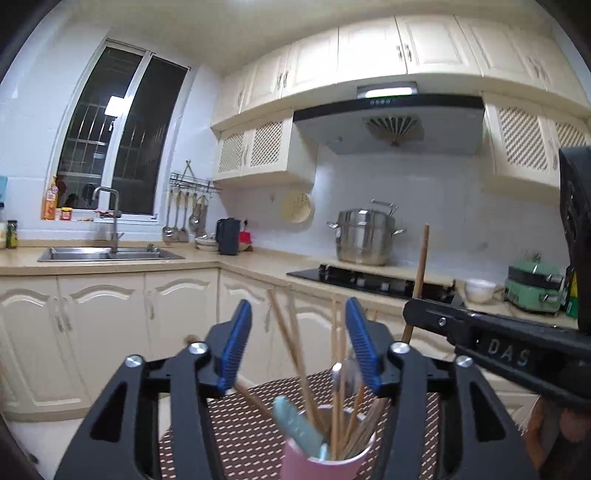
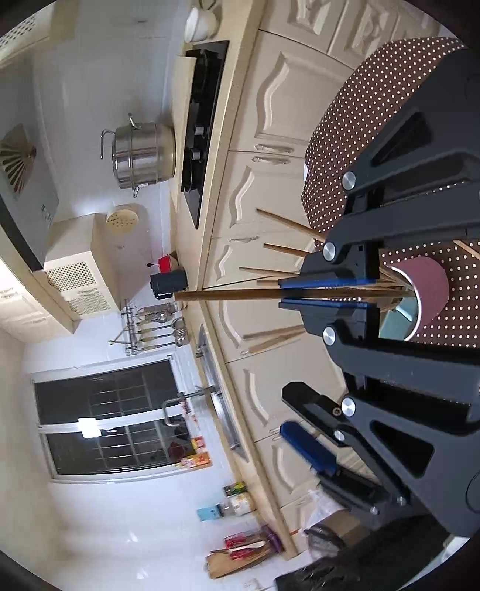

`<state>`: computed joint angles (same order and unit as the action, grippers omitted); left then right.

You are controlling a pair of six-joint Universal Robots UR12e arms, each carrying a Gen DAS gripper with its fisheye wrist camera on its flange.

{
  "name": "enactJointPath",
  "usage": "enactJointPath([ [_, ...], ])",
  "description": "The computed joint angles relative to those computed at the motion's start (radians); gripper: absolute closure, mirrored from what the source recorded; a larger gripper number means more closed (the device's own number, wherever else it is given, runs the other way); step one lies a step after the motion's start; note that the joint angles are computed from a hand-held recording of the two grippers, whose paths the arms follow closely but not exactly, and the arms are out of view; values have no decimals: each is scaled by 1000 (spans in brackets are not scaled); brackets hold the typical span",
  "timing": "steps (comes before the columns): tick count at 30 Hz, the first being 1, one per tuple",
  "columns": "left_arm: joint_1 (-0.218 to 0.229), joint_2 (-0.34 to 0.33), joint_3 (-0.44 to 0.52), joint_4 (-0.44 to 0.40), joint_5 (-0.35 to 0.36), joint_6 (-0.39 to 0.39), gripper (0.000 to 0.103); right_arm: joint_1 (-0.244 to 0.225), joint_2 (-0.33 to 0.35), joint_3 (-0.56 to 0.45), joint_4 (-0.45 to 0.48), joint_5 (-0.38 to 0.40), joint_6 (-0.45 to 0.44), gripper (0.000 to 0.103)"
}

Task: Organize utensils
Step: 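Open both tools to release the chopsticks into the cup and withdraw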

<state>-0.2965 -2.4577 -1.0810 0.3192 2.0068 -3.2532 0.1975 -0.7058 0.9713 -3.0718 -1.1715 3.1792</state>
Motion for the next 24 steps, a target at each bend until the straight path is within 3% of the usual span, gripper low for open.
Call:
enactJointPath([
  [9, 5, 61, -85, -73, 65, 2, 39, 19, 1, 9, 49, -35, -36, 97],
  [22, 23, 146, -194, -123, 39, -69, 36, 23, -29, 67, 42, -49, 2, 94],
  [23, 21, 151, -201, -117, 42, -63, 35, 26, -37, 78, 35, -61, 1, 91],
  [24, 19, 154, -207, -109, 44, -57, 34, 27, -42, 86, 30, -69, 2, 82],
])
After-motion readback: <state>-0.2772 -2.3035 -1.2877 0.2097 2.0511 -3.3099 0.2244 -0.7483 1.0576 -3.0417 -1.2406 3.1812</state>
